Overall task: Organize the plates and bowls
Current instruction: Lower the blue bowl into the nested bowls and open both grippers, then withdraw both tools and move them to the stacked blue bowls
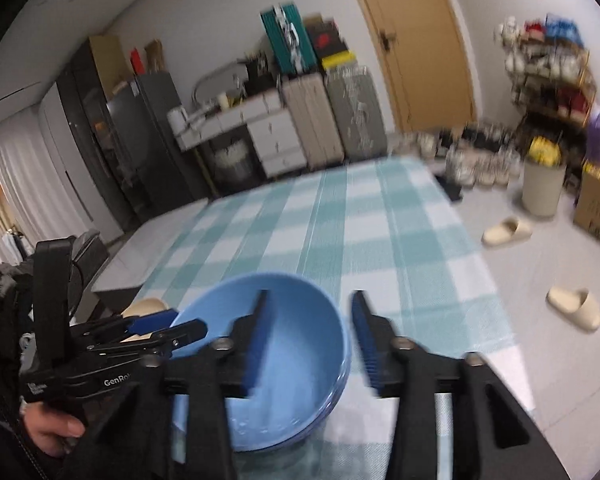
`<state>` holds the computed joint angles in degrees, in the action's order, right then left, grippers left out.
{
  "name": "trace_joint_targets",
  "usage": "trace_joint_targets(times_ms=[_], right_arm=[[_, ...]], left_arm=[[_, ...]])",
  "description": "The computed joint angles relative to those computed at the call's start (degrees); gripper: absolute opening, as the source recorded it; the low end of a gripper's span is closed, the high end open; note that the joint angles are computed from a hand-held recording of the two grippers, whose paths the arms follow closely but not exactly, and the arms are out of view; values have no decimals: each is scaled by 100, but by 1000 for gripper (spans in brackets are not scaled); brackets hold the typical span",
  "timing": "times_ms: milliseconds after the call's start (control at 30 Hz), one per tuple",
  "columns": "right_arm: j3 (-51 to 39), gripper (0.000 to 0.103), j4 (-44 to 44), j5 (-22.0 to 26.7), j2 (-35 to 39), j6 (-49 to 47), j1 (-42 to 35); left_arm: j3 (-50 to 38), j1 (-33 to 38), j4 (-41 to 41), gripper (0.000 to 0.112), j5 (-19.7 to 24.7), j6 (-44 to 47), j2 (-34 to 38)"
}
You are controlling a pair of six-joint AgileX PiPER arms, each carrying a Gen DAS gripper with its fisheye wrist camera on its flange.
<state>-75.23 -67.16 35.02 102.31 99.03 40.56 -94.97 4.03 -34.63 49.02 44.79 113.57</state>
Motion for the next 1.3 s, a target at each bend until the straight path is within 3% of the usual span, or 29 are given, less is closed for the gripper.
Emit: trace_joint_targets(times_ms=[67,100,167,200,267,367,533,667,800,1100,1300], right_arm=[[115,68,-372,132,-60,436,103],[153,72,-439,128,-92,553,118],[222,83,-604,213,-148,820,195],[231,85,-628,283,-167,888,240],[239,86,-659,437,-229,969,378],[210,91,-772,741,-275,978,642],[100,102,-1116,1472,-278,1065,1216],[-307,102,-1003,2337,-26,645,1685],[-353,102,-1172,2696,37,551,2042],[-312,102,-1183,2975,-83,652,2375],[-268,102,-1002,2988,-103,599,2308]], left_arm=[[52,14,-73,55,7,12,-99],[157,10,-100,67,-71,71,-208],[539,13,-283,91,-447,349,-514],[926,34,-578,98,-842,707,-789],[1383,94,-1124,101,-1212,1374,-1122],[1742,164,-1483,102,-1447,1922,-1466],[2068,397,-1910,102,-1402,2343,-1781],[2235,624,-2152,102,-1142,2525,-1997],[2477,747,-2508,102,-1167,2891,-2167],[2713,881,-2752,102,-1211,3090,-2294],[2539,645,-2091,102,-1445,2487,-1954]])
